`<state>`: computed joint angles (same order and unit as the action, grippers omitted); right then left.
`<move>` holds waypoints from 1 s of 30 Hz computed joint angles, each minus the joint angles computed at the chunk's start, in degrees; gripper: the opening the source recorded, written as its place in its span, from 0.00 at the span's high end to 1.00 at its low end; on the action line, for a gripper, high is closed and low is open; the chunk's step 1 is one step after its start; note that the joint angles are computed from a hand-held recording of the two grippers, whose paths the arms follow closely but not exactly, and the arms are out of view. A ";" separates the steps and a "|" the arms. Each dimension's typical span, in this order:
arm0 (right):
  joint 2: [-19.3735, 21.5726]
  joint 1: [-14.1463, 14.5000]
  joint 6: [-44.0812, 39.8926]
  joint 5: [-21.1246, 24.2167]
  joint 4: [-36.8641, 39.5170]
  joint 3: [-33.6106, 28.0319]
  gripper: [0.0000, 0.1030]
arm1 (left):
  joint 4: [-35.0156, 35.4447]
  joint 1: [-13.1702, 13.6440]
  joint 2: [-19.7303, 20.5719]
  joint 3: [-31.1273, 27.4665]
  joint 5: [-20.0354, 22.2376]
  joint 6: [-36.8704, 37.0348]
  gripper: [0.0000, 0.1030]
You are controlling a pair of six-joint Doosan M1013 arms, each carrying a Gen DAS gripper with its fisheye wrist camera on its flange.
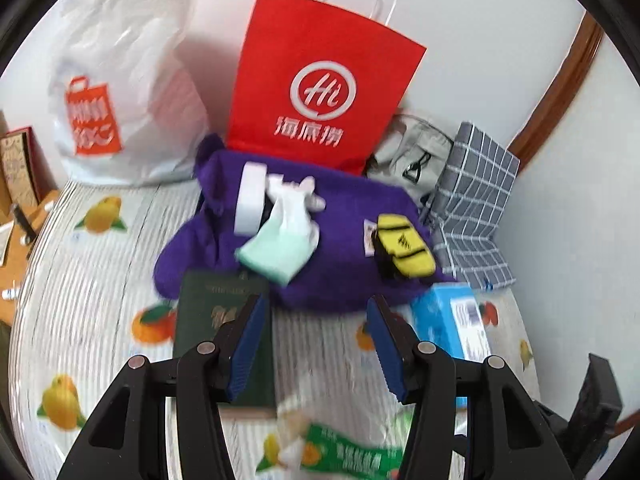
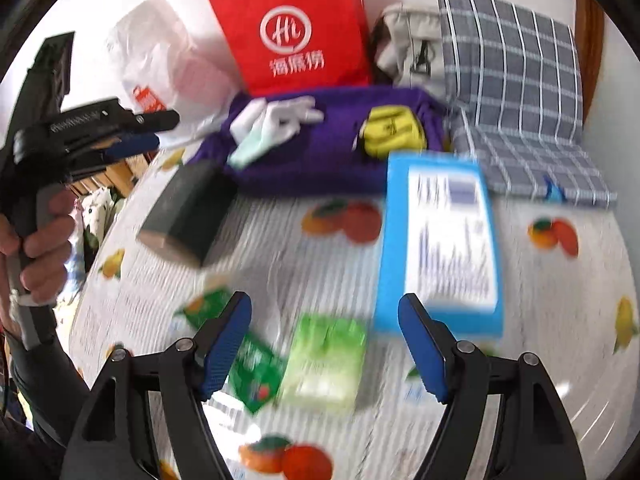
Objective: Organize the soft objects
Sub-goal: 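Move the right tool down to the green tissue packet and grasp it, then grasp the white crumpled tissue with the left tool while the right tool lifts the green packet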
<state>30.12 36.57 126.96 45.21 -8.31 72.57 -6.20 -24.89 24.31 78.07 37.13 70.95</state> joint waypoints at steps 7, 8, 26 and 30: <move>1.11 3.48 6.02 4.46 -9.89 1.45 0.25 | 0.47 -0.06 -3.68 7.28 -2.50 -2.64 0.51; 1.18 3.61 6.38 4.11 -10.26 1.79 0.25 | 0.64 -0.08 -4.06 8.20 -2.54 -3.16 0.51; 0.25 3.51 14.96 -3.70 -14.46 7.15 0.50 | 0.86 -3.73 -6.15 15.82 -1.61 -3.60 0.51; -1.09 3.53 15.07 -5.17 -14.19 9.08 0.50 | 1.43 -5.36 -5.49 15.78 -1.23 -2.64 0.51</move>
